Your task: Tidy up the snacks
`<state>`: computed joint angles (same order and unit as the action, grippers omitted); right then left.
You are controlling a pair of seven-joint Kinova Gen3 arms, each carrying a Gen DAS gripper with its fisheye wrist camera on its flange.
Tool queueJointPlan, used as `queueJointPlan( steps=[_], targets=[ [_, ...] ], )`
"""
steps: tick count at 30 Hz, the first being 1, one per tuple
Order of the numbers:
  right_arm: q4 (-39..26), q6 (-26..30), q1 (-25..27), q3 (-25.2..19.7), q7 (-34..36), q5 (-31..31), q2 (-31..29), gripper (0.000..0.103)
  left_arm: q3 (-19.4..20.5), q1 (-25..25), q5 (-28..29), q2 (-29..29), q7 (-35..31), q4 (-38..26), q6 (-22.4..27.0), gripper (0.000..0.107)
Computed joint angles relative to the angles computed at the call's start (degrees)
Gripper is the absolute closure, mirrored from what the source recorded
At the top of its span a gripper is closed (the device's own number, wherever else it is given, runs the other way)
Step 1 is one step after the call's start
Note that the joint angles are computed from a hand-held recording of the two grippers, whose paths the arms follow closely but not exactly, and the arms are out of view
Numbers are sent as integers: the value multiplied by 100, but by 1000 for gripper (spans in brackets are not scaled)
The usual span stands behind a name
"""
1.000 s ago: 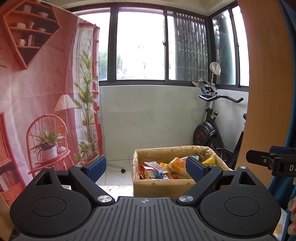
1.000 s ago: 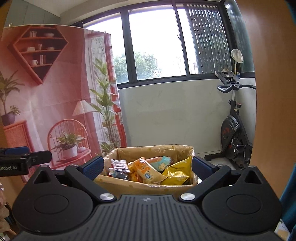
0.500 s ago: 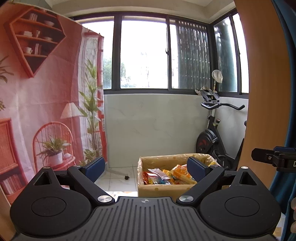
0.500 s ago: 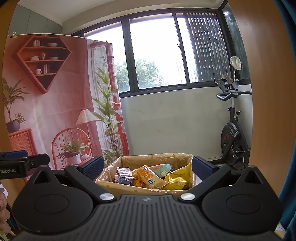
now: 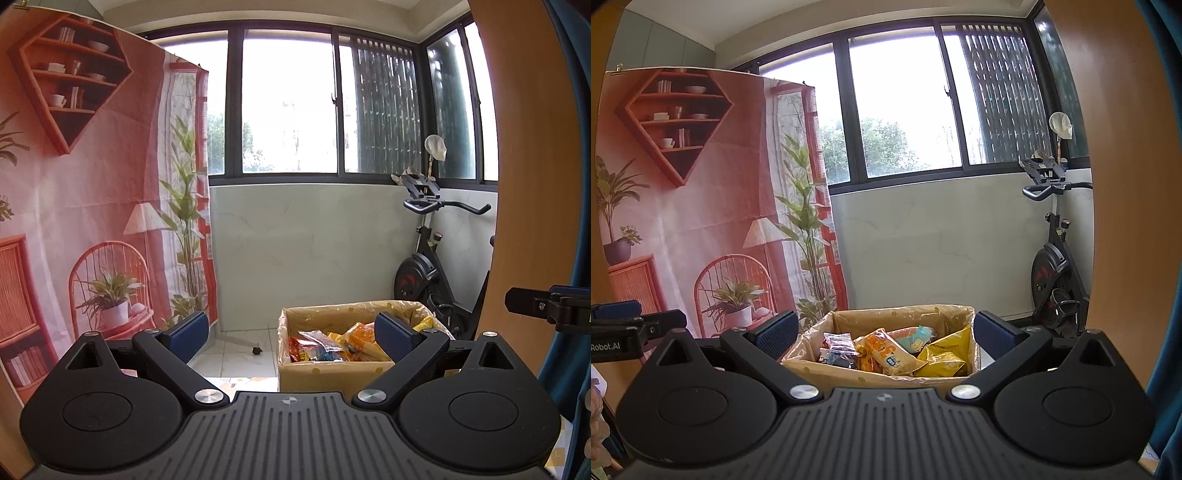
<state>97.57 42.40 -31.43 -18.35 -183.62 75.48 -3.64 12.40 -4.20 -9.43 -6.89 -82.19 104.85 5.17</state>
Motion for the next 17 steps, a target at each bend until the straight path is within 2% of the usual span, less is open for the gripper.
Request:
queueJointPlan(
  steps=[6,15,17],
  targets=[
    [-48,-5,-3,10,102,-89,10,0,-7,-15,-16,8,48,-32,46,10],
    [-84,7,-28,30,175,-159,38,0,-708,686,424,30,-458,-13,-21,10],
    [-114,18,-31,31,213,-187,55,0,-513,478,386,33,-385,-25,2,10]
  ],
)
